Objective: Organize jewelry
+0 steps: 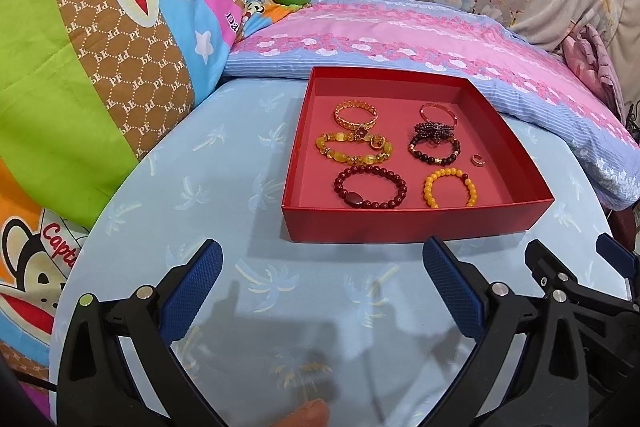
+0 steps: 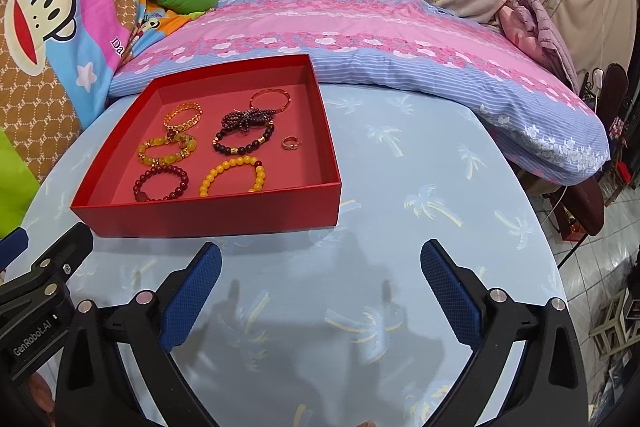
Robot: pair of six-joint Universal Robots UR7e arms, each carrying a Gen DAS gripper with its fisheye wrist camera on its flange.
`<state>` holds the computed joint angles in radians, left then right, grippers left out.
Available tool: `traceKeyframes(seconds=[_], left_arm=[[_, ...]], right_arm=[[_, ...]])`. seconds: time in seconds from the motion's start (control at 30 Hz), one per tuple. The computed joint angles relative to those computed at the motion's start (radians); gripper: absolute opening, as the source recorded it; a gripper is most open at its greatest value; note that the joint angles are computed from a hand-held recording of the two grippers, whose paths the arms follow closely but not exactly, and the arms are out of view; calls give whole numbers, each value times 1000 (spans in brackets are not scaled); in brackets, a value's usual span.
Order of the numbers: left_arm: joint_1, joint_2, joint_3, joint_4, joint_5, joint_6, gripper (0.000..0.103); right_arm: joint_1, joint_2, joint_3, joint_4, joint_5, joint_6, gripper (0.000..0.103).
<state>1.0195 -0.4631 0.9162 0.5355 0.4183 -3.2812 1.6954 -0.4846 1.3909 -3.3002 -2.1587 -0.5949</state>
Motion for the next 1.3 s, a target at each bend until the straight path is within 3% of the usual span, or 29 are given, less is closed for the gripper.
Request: traceKeyframes(seconds=[1.3], left_arm=[[-3, 5, -15, 17, -9, -1, 96]], right_arm=[[0, -1, 2, 9, -2, 13, 96]])
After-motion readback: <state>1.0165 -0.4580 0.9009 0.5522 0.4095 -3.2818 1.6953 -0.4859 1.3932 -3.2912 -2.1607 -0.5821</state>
